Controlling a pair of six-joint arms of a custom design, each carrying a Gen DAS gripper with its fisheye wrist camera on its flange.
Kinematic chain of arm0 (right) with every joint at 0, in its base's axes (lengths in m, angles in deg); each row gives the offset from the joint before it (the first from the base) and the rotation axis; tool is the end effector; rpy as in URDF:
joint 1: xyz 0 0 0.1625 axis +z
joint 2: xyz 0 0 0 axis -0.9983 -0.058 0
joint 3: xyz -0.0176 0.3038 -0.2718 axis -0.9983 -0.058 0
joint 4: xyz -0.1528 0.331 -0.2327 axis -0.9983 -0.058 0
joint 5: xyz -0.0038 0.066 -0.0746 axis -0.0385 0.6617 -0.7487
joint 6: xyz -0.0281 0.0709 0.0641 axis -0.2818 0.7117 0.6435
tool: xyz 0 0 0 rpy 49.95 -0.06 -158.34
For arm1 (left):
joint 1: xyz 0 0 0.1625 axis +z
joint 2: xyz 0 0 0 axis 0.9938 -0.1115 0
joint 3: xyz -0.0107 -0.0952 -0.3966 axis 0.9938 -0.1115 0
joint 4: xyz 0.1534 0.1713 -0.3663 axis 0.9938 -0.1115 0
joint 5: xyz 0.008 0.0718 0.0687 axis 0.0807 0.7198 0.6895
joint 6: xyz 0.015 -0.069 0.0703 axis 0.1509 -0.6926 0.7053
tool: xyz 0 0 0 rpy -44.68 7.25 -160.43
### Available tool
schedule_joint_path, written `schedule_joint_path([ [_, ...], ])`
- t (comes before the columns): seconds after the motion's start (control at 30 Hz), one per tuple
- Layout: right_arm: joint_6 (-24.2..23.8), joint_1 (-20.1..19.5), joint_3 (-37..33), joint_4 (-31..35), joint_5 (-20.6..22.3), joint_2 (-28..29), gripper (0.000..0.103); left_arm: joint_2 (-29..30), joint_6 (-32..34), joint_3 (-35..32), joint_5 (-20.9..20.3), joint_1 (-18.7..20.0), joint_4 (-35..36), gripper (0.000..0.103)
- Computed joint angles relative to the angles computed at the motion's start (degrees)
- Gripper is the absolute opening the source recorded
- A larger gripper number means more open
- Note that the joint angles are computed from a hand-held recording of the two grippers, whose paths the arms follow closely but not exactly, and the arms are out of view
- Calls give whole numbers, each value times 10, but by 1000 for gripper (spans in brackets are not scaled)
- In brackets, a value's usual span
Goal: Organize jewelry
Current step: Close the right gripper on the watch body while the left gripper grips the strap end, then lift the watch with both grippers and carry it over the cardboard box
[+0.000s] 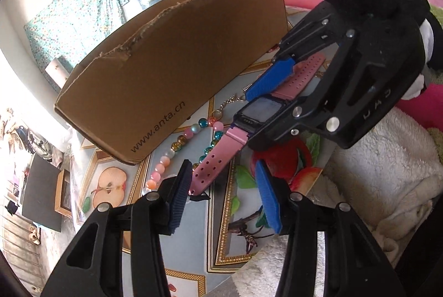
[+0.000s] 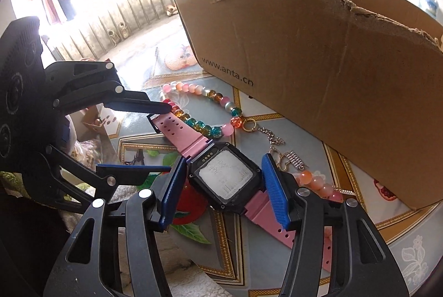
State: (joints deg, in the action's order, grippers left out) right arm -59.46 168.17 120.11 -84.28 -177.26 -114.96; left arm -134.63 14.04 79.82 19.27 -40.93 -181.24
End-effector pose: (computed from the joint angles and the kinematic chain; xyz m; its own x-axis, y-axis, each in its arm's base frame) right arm 0.0283 -0.5812 0.2576 -0.7407 -0.4619 0.4879 -0.6172 0.7546 -0.2228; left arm -0.2572 -0.4909 0.0845 -0.0806 0.8339 -0.5459 0.9700 0.1916 0.1495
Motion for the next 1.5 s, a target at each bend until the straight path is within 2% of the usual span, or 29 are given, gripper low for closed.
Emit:
schedule_joint_path([
  [0.23,-5,-17,-17,61,32,-20,52,20,3,0,29,-19,-4,46],
  [0.43,16,-34,-59,146,67,-27,51,42,-3,-7,59,-40,-9,44],
  [0.6,15,-41,-78,173,79,-25,51,64,-9,-2,87,-57,-29,32],
  [0.67,17,-41,-80,167,82,-18,50,72,-22,-3,97,-61,-35,16],
  [0.7,15,-42,-77,161,82,-19,50,74,-31,-6,98,-62,-33,14],
  [0.83,9,-42,-41,97,79,-26,50,75,-61,-6,96,-65,-25,9],
  [0.9,7,-42,-12,44,76,-36,52,76,-71,-7,93,-67,-18,8],
  [1.07,-8,-38,79,-144,53,-60,55,75,-89,-6,86,-68,-11,6],
  [1.23,-50,-16,137,-307,-26,-44,55,61,-87,-15,63,-53,6,6],
  [1.3,-60,-7,143,-342,-51,-35,53,52,-79,-14,55,-50,10,6],
  [1.5,-100,3,132,-382,-111,0,42,52,-58,-26,33,-33,8,5],
])
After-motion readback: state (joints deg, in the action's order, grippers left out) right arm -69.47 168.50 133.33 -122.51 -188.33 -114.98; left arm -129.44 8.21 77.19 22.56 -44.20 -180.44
